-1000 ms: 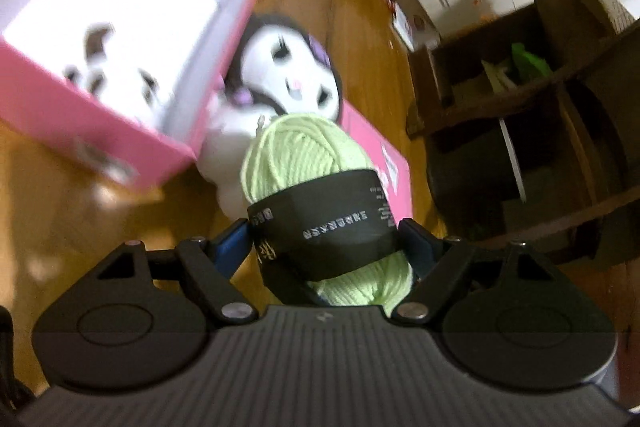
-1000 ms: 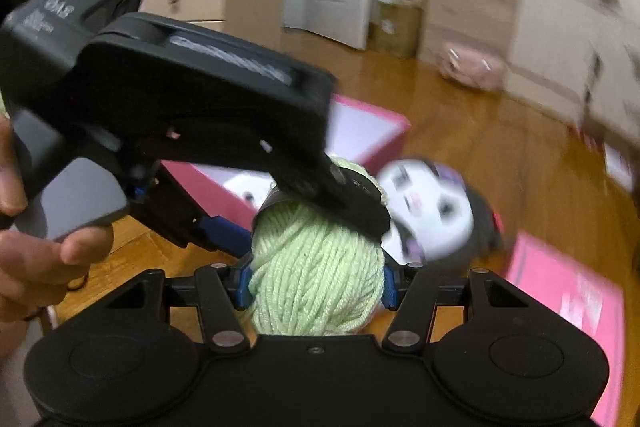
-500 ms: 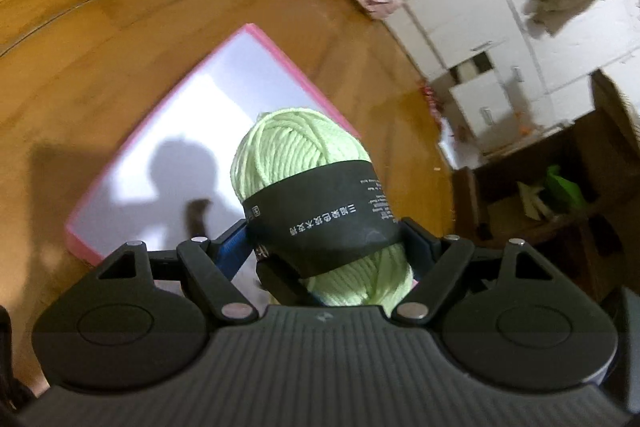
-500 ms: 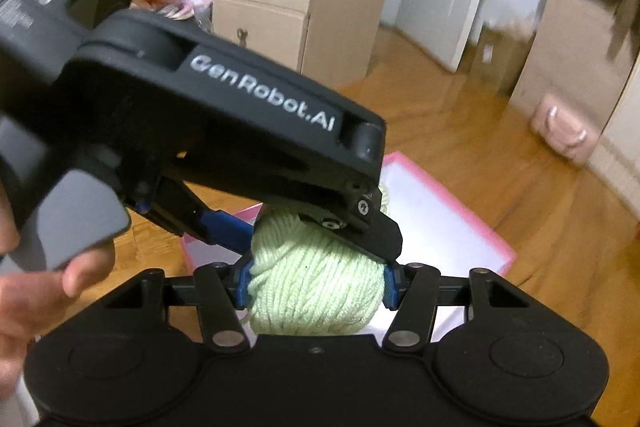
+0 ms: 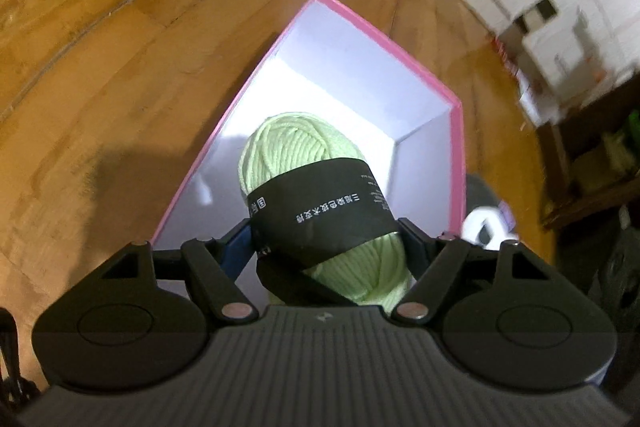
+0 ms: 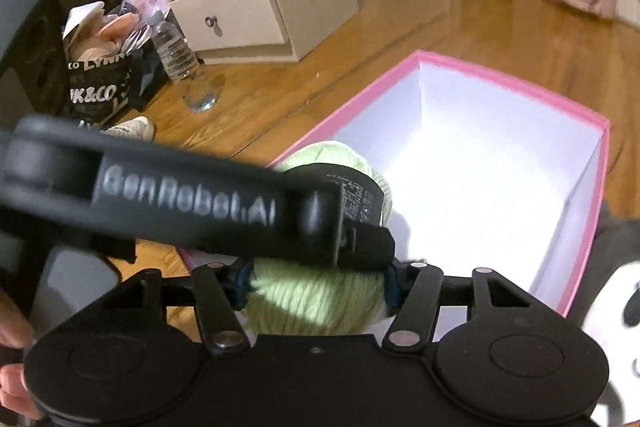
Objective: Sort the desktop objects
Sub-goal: 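Carry the green yarn ball with the left gripper into the pink box and release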
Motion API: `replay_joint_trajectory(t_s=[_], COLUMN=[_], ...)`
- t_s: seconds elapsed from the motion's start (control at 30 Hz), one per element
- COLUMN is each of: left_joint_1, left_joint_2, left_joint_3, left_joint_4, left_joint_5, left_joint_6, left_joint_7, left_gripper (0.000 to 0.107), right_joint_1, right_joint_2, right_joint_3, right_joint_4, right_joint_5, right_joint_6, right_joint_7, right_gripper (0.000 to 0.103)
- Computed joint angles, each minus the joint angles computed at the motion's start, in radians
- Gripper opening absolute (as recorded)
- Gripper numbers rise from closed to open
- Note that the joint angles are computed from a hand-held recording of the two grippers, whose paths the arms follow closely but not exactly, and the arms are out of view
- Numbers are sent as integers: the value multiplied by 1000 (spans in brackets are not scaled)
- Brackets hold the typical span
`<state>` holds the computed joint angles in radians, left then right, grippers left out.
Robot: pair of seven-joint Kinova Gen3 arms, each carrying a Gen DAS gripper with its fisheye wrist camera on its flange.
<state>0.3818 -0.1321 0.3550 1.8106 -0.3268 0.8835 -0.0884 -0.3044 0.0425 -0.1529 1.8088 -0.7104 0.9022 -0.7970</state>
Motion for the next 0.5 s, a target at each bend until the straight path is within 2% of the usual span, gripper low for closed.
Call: replay_joint_trajectory(t_s=[0.17,0.37,0.5], left_joint_1=[48,108,142], left_joint_2=[58,86,104], left_joint_3=[21,1,-6], left_joint_4=[-75,-101,-133], left_joint_5=[-34,-72,-100], left_joint_6=[139,201,279], left_joint_7=[-20,31,78], left_gripper=[77,79,82], right_joint_1=[11,15,18], right_joint_2=[32,32,21], right_joint_3=[3,0,-4], right_joint_4=[-5,-2,4], right_joint_5=[4,36,7], right_joint_6=[52,60,44], right_joint_7=[-55,-74,-57], right_gripper=[70,72,72])
